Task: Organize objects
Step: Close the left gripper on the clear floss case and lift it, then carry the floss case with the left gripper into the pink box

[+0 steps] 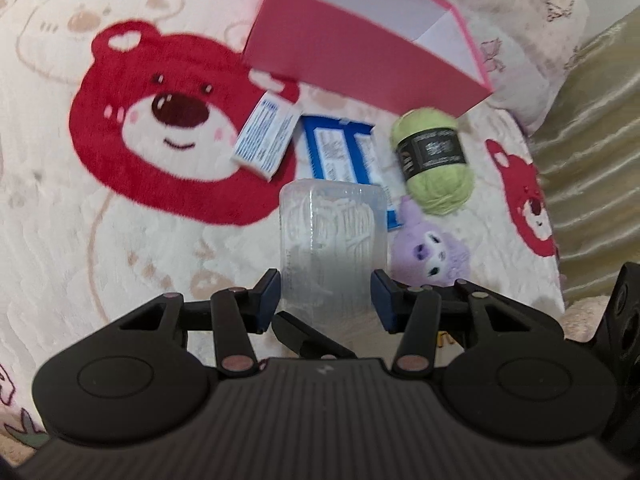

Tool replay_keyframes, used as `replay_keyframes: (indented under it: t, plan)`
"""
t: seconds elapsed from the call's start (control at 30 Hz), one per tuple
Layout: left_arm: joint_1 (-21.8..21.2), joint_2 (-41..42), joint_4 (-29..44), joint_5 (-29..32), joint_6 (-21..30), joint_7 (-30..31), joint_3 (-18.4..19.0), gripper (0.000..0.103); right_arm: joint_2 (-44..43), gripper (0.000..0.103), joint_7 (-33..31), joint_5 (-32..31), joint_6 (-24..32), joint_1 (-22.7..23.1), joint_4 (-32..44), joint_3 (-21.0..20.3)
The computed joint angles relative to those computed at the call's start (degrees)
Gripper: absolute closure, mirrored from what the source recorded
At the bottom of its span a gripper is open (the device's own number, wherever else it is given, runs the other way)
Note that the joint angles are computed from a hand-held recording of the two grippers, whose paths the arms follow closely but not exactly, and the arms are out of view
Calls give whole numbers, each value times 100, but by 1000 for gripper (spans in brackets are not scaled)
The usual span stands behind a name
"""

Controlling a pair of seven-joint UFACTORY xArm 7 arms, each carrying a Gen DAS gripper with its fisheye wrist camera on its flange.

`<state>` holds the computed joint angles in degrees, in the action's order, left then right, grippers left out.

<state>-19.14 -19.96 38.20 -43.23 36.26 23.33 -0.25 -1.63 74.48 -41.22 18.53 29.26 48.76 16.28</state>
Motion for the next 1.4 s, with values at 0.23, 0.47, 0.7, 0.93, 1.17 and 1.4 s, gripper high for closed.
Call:
replay_keyframes:
  t: [0.23, 0.47, 0.7, 0.93, 1.17, 1.4]
  plan:
    - [16, -402, 60, 407, 147, -355, -117, 56, -536, 35, -313, 244, -6, -114, -214, 114]
    - [-84, -567, 418, 769, 462, -879, -165, 57, -1063, 35, -1182, 1154, 6, -242, -385, 217]
    - [-226, -374, 1152, 1075, 673, -1210, -321, 57, -1593, 35, -2560, 2293, 418, -301, -336, 45]
    - [-256, 85, 2076, 1385, 760, -1463, -512, 57, -1975, 35, -3378, 2780, 730, -610, -135, -11]
    - [-191, 867, 3085, 1809, 618, -1644, -662, 57, -1844, 35, -3891, 2874, 496, -1006, 150, -73]
    - [-40, 1911, 4191, 2002, 584, -1608, -786, 57, -1313, 35, -4622, 3365, -80, -1100, 449, -504]
